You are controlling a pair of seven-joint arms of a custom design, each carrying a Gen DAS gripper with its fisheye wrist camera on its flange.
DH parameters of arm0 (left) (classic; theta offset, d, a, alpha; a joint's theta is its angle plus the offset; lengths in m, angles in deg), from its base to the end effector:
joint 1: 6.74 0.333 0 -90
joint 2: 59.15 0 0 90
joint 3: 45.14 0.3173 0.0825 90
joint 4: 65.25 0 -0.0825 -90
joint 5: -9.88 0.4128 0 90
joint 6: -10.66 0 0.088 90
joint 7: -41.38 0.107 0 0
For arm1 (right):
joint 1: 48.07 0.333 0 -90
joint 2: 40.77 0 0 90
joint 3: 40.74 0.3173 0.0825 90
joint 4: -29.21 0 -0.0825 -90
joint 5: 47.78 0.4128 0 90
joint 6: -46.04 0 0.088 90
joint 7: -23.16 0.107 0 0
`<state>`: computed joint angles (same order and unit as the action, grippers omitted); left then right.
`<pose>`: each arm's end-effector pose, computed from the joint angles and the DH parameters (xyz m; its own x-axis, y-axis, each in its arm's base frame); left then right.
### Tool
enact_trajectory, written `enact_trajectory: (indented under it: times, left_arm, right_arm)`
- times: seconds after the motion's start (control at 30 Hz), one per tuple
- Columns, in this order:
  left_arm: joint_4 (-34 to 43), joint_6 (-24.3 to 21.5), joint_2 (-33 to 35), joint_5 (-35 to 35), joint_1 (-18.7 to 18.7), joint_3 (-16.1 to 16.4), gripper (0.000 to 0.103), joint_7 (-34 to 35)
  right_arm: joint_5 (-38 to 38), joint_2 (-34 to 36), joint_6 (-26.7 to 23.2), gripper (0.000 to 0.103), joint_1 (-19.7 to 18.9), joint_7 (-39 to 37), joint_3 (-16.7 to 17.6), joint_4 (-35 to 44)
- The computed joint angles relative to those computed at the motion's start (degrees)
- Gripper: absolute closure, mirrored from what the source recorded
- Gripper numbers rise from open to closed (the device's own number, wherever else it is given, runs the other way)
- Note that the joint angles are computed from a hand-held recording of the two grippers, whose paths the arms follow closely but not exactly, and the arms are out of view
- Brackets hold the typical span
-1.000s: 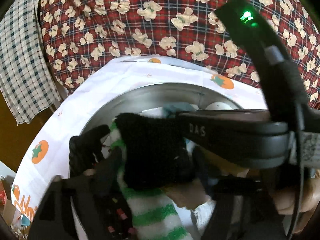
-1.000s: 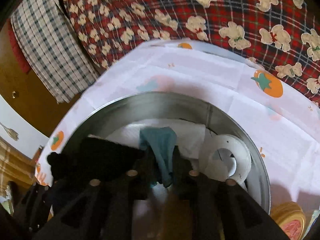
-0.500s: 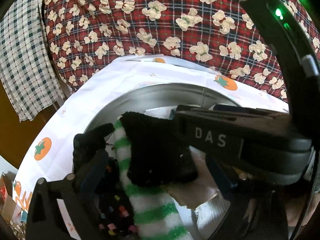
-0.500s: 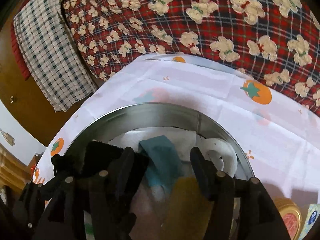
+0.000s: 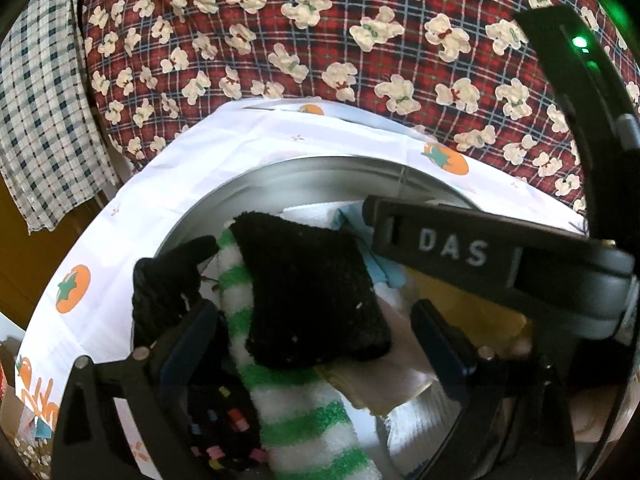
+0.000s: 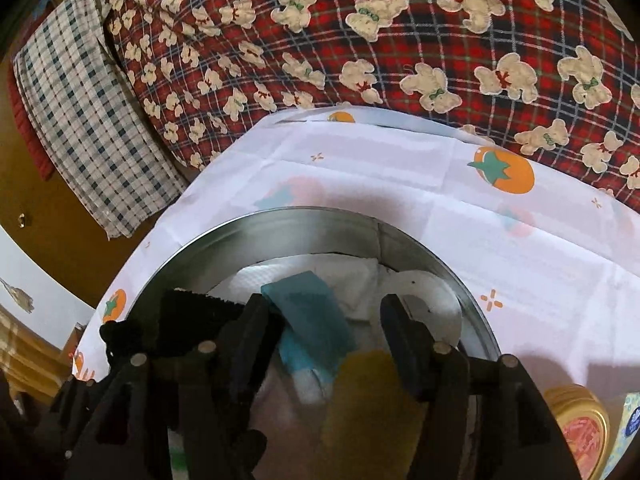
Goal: Organize soft objects
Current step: 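Lower the blue cloth and black plush into the tin and open both tools, then withdraw both open tools up from the tin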
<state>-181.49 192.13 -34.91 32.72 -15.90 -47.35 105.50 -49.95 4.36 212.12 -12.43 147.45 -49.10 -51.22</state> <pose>0.6434 -0.1636 0.2957 -0.1603 -0.9853 0.0581 -0.7532 0.0841 -0.6524 0.6980 0.3978 0.3054 0.0805 -0.9640 -0.2534 -0.7875 0.0943 -0.6090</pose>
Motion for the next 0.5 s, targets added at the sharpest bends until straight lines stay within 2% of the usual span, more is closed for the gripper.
enact_trajectory:
  times: [0.07,0.13,0.2,0.27,0.3,0.33,0.37,0.4,0.43,0.5]
  left_arm:
    - [-0.3,0.6,0.0,0.0,0.7,-0.6,0.004,0.4]
    - [-0.5,1.5,0.2,0.7,-1.5,1.9,0.004,-0.2]
    - [-1.5,3.2,-0.3,0.9,-1.2,1.8,0.004,0.1]
    - [-2.0,4.1,-0.5,0.8,-0.7,1.3,0.004,0.8]
    - [-2.2,4.3,-0.7,0.8,-1.1,1.7,0.004,1.1]
    - [-2.4,4.3,-0.9,0.7,-1.9,2.5,0.005,1.2]
    - [-2.7,4.4,-1.2,0.6,-3.2,3.9,0.006,1.0]
    - [-3.5,5.0,-1.7,0.6,-5.6,6.6,0.006,0.6]
    - [-4.1,5.4,-2.2,0.5,-7.3,8.4,0.006,0.4]
    - [-6.3,7.6,-3.4,-0.2,-12.2,13.9,0.006,0.2]
  right_arm:
    - [-0.3,-1.9,3.2,0.042,1.2,1.2,-1.5,-3.4]
    - [-0.8,-4.3,6.8,0.042,3.0,2.4,-3.7,-7.7]
    - [-0.9,-7.2,10.6,0.042,5.7,3.2,-6.7,-12.8]
    - [-1.2,-9.4,11.9,0.042,9.5,3.6,-11.1,-16.9]
    - [-1.7,-10.2,11.7,0.043,11.8,3.6,-13.6,-18.5]
    - [-2.1,-10.6,11.3,0.053,13.1,3.5,-15.1,-19.3]
    - [-2.9,-11.3,10.4,0.059,13.7,2.6,-15.5,-20.2]
    - [-3.3,-12.0,9.8,0.066,13.0,1.4,-14.5,-20.9]
    - [-3.6,-12.8,9.9,0.066,12.1,0.4,-13.2,-22.0]
    - [-4.2,-13.7,10.3,0.066,12.7,0.7,-13.6,-24.0]
